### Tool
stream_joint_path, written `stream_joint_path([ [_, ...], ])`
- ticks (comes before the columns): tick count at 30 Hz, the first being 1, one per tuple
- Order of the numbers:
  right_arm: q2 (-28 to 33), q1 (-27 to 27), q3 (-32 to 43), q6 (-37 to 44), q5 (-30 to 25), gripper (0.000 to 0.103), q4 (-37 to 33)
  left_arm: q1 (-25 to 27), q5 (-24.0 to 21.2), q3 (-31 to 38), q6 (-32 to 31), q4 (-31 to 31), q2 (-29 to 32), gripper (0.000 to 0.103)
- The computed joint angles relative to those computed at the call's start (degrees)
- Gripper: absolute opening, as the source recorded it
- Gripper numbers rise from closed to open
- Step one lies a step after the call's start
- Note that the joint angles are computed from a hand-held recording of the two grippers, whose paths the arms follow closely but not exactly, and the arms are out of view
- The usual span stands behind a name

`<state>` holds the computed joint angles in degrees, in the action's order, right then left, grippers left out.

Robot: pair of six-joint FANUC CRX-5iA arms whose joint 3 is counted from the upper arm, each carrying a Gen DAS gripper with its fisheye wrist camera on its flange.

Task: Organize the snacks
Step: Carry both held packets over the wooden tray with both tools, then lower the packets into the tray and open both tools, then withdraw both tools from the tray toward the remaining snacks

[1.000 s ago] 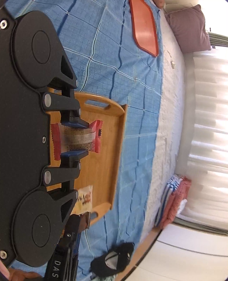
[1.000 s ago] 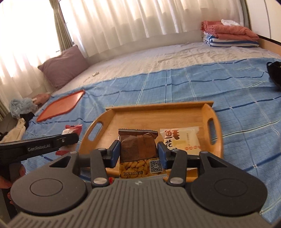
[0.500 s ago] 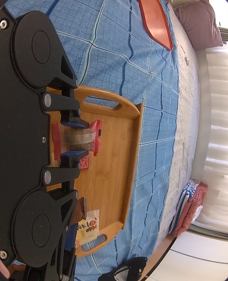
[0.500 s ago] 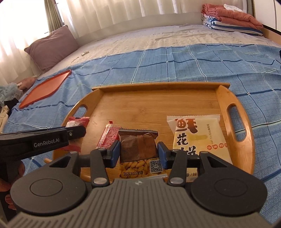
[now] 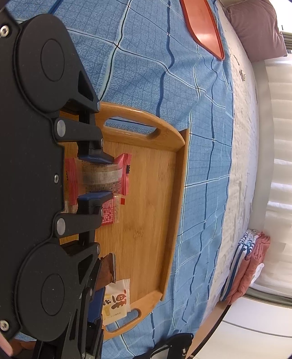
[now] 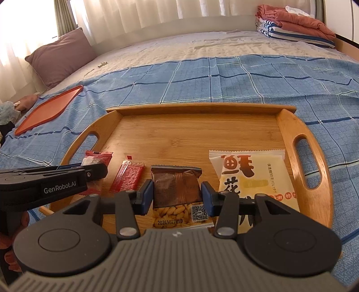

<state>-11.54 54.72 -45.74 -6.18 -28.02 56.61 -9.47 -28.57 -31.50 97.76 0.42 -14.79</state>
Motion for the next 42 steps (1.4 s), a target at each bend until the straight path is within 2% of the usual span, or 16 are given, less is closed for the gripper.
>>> stream_joint_path([
  [13, 1.2, -1.2, -1.5, -4.9, 1.2, 0.051, 6.4, 0.5, 3.4, -2.1, -4.1, 3.7, 0.9, 0.026],
  [17, 1.4, -0.8, -1.6, -5.0, 1.0, 0.051, 7.0, 0.2, 2.6, -1.4, -2.4, 1.4, 0.8, 0.028],
  [18, 1.5, -0.8, -1.6, -5.2, 1.0, 0.052, 7.2, 0.2, 2.6, -1.4, -2.5, 1.2, 0.7, 0.03],
  [20, 1.3, -1.2, -2.1, -6.3, 1.6, 0.053, 8.9, 0.5, 2.4, -2.0, -4.5, 3.0, 0.2, 0.043],
  [21, 1.1, -1.6, -2.6, -7.4, 2.3, 0.054, 10.4, 0.7, 2.5, -2.3, -5.2, 3.7, -0.3, 0.046],
  [23, 0.5, -2.4, -3.4, -9.9, 3.2, 0.066, 13.2, 0.9, 2.7, -2.8, -5.0, 3.4, -1.6, 0.052],
  [24, 0.2, -2.7, -3.7, -10.8, 3.4, 0.067, 14.0, 1.1, 2.6, -3.0, -5.3, 3.7, -2.2, 0.054],
  [29, -2.4, -2.0, -4.3, -10.4, 2.8, 0.068, 13.4, 2.7, 0.9, -4.3, -7.2, 6.5, -6.4, 0.08],
  [31, -3.8, -0.8, -4.4, -9.2, 1.2, 0.071, 12.8, 2.8, -0.3, -3.8, -5.6, 4.7, -8.4, 0.087],
  [35, -7.4, 2.5, -4.7, -6.3, -2.8, 0.075, 11.4, 2.9, -3.9, -3.0, -4.0, 3.1, -12.2, 0.089],
  [42, -15.8, 12.0, -4.8, -1.4, -13.2, 0.081, 5.5, -0.4, -12.3, -0.8, 1.0, -5.0, -20.4, 0.092],
])
